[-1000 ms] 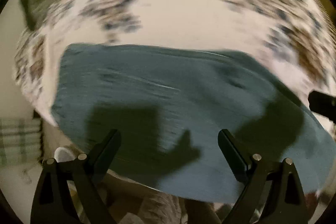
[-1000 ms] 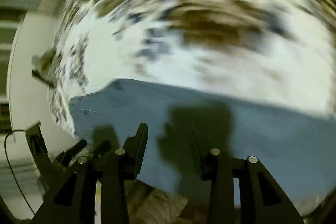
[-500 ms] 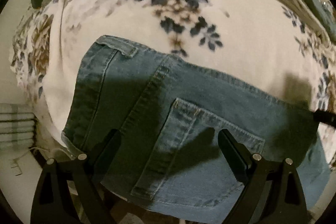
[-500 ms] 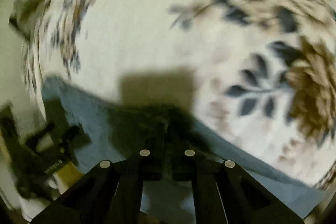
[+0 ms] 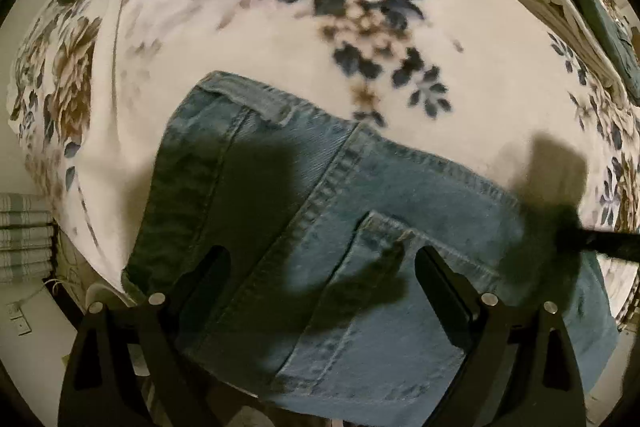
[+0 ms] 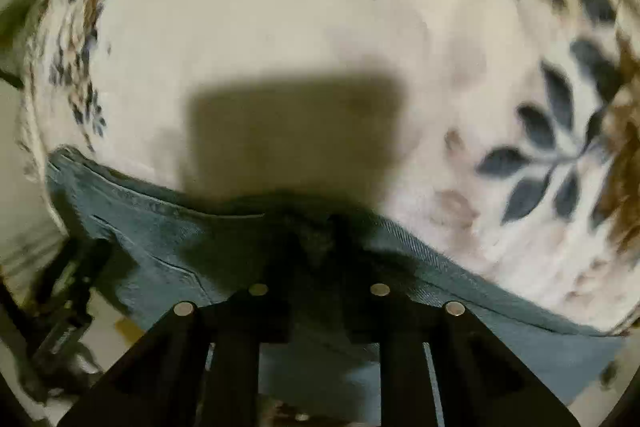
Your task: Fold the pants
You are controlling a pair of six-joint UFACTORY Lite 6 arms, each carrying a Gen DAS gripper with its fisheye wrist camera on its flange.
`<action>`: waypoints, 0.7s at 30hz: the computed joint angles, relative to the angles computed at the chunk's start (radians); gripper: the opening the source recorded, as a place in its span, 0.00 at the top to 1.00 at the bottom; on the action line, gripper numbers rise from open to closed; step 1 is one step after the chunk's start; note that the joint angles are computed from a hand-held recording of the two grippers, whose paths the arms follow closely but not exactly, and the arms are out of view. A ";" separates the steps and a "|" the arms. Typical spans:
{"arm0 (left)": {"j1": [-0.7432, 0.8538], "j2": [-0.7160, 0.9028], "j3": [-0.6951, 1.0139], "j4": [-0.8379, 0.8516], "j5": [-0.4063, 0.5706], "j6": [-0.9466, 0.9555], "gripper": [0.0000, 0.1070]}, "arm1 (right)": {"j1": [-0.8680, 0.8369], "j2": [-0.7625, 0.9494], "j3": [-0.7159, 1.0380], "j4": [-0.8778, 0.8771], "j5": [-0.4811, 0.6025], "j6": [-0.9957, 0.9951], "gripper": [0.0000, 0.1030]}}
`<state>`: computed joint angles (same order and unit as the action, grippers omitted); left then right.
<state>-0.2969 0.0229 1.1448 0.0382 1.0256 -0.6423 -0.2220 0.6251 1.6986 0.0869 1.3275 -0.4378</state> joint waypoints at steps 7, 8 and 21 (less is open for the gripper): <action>0.008 -0.042 -0.062 -0.012 -0.009 0.014 0.12 | -0.063 0.012 0.030 0.056 0.000 0.012 0.93; 0.024 -0.071 -0.082 -0.017 -0.010 0.028 0.12 | -0.066 0.000 0.020 0.056 0.006 -0.009 0.89; 0.625 -0.419 -0.315 -0.106 0.137 0.378 0.12 | -0.680 -0.658 -0.809 -0.028 0.109 -0.009 0.54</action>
